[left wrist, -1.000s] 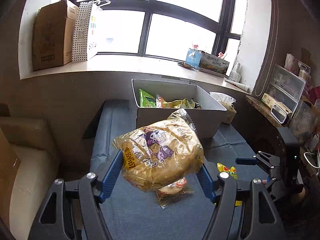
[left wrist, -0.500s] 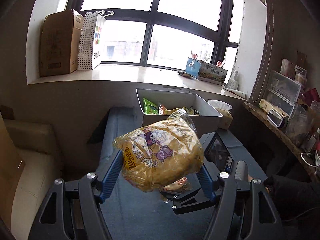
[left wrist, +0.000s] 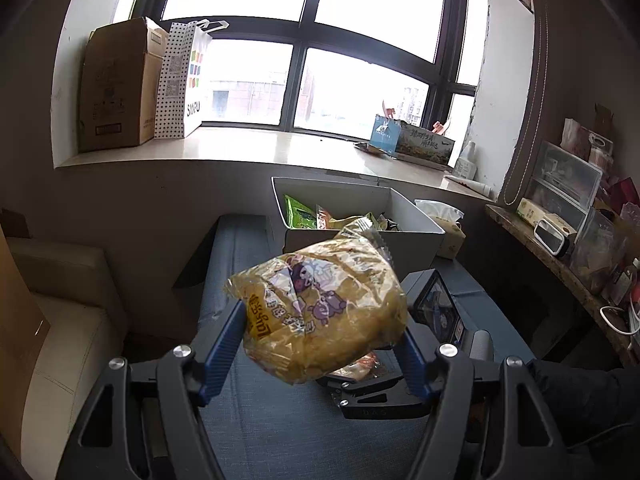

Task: Organize snacks
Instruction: 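Grasp the round flatbread pack with the right gripper while the left holds its packs, then lower both held bread packs into the white box and open both grippers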

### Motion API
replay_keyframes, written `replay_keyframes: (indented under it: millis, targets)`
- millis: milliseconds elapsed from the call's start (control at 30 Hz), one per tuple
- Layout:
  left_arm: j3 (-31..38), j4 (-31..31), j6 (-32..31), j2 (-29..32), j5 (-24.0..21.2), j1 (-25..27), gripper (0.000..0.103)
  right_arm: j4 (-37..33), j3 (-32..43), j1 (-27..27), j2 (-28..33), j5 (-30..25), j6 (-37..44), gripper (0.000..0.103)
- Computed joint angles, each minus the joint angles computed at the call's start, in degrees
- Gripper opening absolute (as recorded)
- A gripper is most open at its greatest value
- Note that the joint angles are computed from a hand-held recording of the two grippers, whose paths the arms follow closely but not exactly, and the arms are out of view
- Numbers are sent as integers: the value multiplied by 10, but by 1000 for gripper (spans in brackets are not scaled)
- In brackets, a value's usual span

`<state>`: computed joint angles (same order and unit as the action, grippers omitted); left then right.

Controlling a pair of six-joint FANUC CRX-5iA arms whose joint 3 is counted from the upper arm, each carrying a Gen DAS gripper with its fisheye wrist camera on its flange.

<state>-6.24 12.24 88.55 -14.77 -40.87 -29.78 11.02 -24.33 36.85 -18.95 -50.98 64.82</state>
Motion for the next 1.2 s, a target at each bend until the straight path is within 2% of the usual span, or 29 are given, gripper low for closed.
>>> replay_keyframes:
  millis: [133, 300, 533, 667, 733, 833, 1033, 1200]
  targets:
    - [10, 11, -12, 14, 4, -9, 75, 43, -33, 12, -58, 6, -29, 78]
    - [32, 23, -28, 44, 6, -27, 75, 126, -81, 27, -148, 0, -112, 78]
    - [77, 28, -50, 93, 9, -63, 75, 185, -120, -2, -280, -23, -214, 78]
    - [112, 33, -70, 129, 11, -77, 75, 178, -121, -46, -314, -34, -222, 78]
    - [131, 48, -85, 149, 12, -77, 75, 167, -118, -71, -316, -25, -216, 78]
    - [187, 31, -82, 188, -3, -80, 75, 116, -95, -129, -300, -3, -165, 78]
    - [308, -2, -66, 263, -36, -76, 75, 36, -12, -216, -201, 60, -50, 78]
    - [454, -32, -30, 358, -105, -65, 75, -34, 86, -269, -88, 90, 21, 78]
